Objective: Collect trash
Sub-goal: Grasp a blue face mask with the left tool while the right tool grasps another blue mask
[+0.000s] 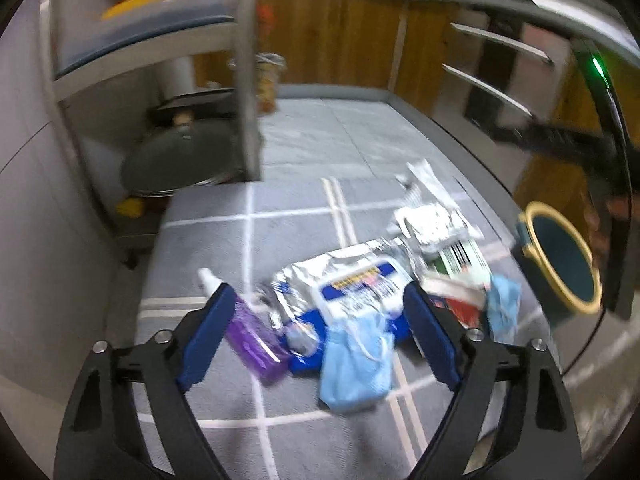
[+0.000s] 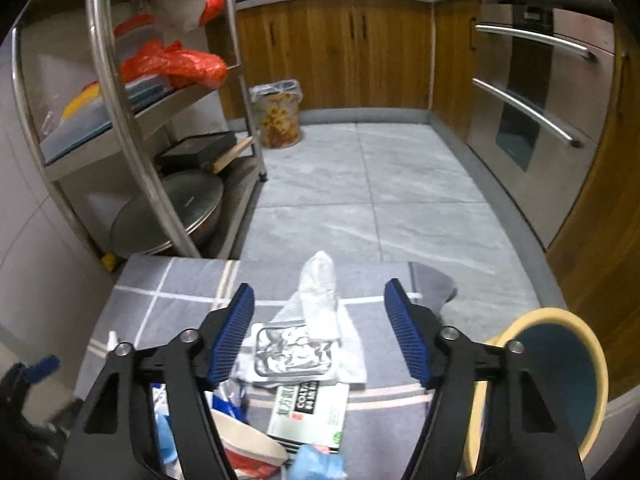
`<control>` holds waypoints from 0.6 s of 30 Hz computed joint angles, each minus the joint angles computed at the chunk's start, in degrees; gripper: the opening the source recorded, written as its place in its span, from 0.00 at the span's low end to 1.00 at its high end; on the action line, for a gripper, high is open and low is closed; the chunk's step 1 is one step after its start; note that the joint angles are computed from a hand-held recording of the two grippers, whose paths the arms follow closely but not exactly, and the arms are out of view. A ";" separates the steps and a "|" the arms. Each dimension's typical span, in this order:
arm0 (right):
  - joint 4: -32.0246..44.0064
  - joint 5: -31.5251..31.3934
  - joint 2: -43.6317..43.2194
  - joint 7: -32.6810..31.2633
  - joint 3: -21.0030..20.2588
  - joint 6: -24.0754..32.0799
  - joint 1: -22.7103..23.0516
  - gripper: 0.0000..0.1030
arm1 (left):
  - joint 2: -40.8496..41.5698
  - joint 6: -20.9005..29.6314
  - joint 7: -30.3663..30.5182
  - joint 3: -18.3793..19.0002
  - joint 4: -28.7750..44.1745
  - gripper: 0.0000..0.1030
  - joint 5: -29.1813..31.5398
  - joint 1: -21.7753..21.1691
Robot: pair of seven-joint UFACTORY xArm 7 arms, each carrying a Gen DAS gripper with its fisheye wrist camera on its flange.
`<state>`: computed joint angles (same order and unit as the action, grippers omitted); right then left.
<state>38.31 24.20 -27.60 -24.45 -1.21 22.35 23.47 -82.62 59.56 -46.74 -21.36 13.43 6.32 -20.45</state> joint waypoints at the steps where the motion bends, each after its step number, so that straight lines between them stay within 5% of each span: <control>1: -0.04 0.32 0.00 -0.54 -0.31 0.56 0.58 0.58 | 1.59 -1.03 0.67 -0.14 -0.17 0.75 -0.31 -0.75; 9: -1.90 1.93 -1.92 -5.51 -1.61 4.12 2.21 0.57 | 10.83 -5.99 1.85 0.74 -1.14 0.62 -0.64 -2.28; 12: -2.28 2.63 -2.31 -7.13 -1.92 4.88 2.01 0.57 | 13.36 -7.13 1.80 1.81 -1.21 0.45 -0.87 -2.39; 16: -2.16 4.37 -2.42 -9.55 -2.97 6.73 2.22 0.57 | 14.94 -7.47 2.51 2.32 -0.84 0.09 -0.68 -2.96; 18: -2.16 5.50 -2.54 -11.15 -3.31 7.81 2.33 0.57 | 14.59 -7.26 2.71 2.02 -0.63 0.03 -0.32 -3.24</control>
